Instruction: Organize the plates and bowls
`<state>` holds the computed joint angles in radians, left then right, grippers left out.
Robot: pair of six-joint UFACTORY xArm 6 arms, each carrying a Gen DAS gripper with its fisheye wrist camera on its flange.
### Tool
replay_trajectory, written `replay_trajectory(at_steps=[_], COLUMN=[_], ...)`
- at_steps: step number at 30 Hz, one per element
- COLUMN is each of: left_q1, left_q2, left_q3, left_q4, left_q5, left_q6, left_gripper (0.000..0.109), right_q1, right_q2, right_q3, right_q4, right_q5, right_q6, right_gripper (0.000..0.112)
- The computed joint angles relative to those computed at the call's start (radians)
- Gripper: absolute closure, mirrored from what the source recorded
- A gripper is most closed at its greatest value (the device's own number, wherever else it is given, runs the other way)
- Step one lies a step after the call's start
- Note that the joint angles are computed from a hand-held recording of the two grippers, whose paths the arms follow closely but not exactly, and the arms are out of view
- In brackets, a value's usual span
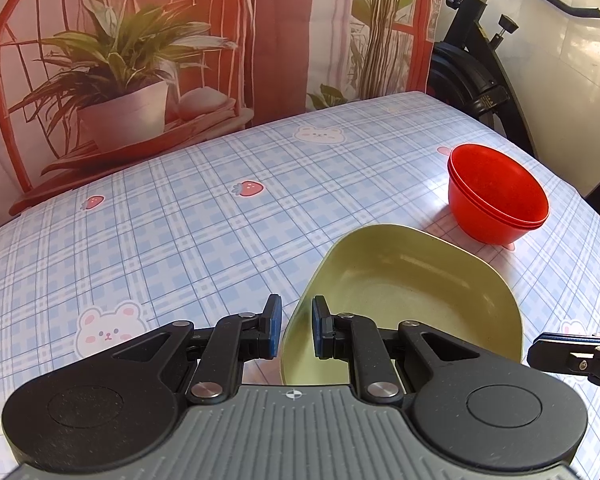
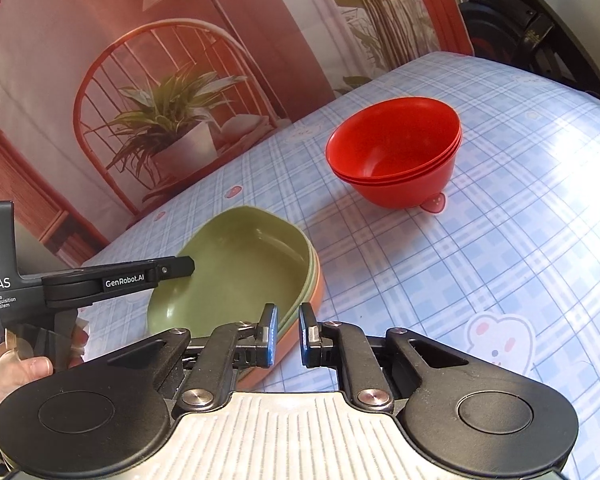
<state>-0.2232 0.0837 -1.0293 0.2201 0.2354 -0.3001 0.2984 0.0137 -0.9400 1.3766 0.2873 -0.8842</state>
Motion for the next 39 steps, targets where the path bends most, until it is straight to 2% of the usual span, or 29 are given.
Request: replay_trajectory(at_steps=[6,9,13,17,23,26,29,34,39], left_q1=[-0.015,-0.043,-0.086,-0.117,-0.140,-0.149,-0.156,-0.163,-0.162], left_q2=[-0.007,0.012,0.055,0.150,0.292,0.355,0.412,0.482,0.504], left_q3=[-0.018,-0.047,-0.102,-0.219,-0.384,-0.460,-0.529,-0.618,-0.644], left_q4=[-0.048,-0.180,-0.309,-0.450,-0.453,-0.459,-0.444,-0.447,-0.435], left_q5=[-0.050,-0.072,-0.090,-0.039,0.022,0.049,0.084,0.143,0.158], left_q6=[-0.003,0.081,0.182,0.275,0.263,0.268,0.258,0.258,0.228], left_gripper=[0.092,0.092,0.092,0.091,0.091,0.090,0.082,0.081,0.081], right_q1=[-0.006,-0.029,-0.061,-0.115,-0.169,-0.182,-0.184,-0.185,-0.185], right_q2=[0.015,0.033,0.066,0.136,0.242,0.290,0.324,0.351,0.351], right_q3=[-0.033,-0.064,-0.113,-0.176,-0.284,-0.323,-0.353,-0.375,-0.373], right_q4=[0.080,0.135,0.253,0.264,0.362,0.350,0.343,0.376,0.425], right_q5=[-0.077,-0.092,-0.129,-0.135,-0.110,-0.095,-0.079,-0.046,-0.035], right_q6=[-0.106,-0.177,-0.341,-0.321,-0.397,-0.377,-0.364,-0.378,-0.397], right_gripper=[0.099,0.095,0.091,0.088,0.086,0.086,0.086,0.088,0.090])
